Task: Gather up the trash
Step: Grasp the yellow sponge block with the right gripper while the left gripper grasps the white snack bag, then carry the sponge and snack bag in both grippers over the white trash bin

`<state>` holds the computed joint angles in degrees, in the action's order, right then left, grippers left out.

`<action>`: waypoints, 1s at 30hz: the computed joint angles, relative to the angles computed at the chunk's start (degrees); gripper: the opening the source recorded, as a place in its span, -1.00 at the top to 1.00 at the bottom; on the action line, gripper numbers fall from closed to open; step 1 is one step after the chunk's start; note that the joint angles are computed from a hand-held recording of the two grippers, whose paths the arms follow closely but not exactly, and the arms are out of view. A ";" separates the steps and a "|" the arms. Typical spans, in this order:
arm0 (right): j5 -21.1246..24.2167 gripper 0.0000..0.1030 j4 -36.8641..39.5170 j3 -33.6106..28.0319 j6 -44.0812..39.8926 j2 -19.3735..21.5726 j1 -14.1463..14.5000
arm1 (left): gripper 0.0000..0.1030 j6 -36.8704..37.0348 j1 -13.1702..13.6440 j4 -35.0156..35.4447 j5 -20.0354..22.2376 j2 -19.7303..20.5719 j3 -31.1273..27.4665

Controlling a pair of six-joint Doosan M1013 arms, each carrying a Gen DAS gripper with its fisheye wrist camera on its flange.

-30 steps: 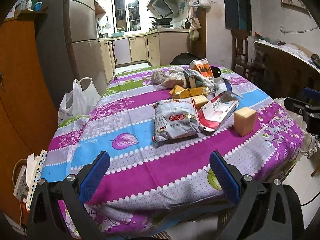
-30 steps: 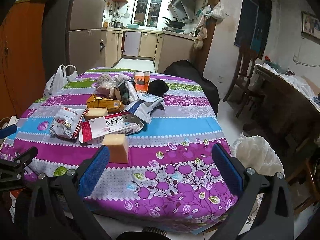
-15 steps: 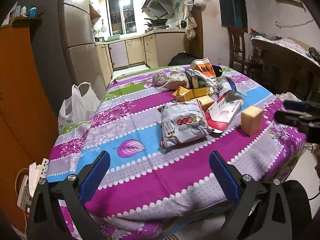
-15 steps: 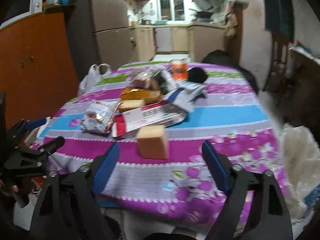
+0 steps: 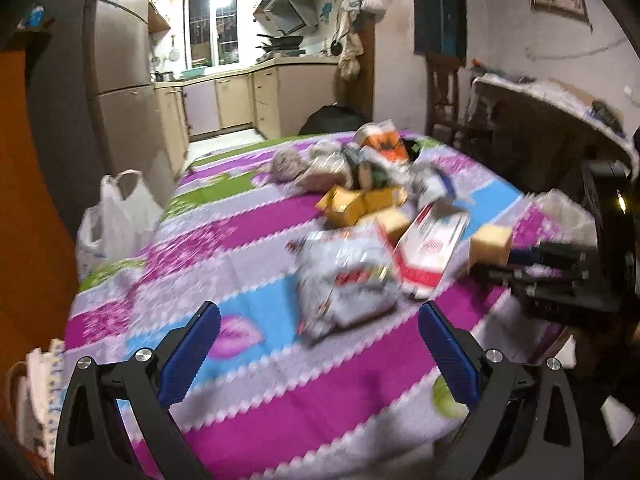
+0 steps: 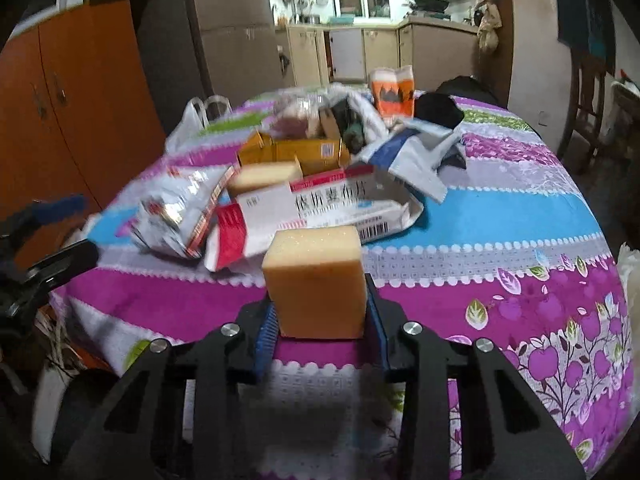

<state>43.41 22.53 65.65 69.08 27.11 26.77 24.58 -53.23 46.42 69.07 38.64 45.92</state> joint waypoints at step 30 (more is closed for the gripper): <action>0.63 0.29 3.51 6.31 3.56 -9.75 -6.62 | -0.11 -1.82 0.55 -6.39 -1.30 3.02 -11.01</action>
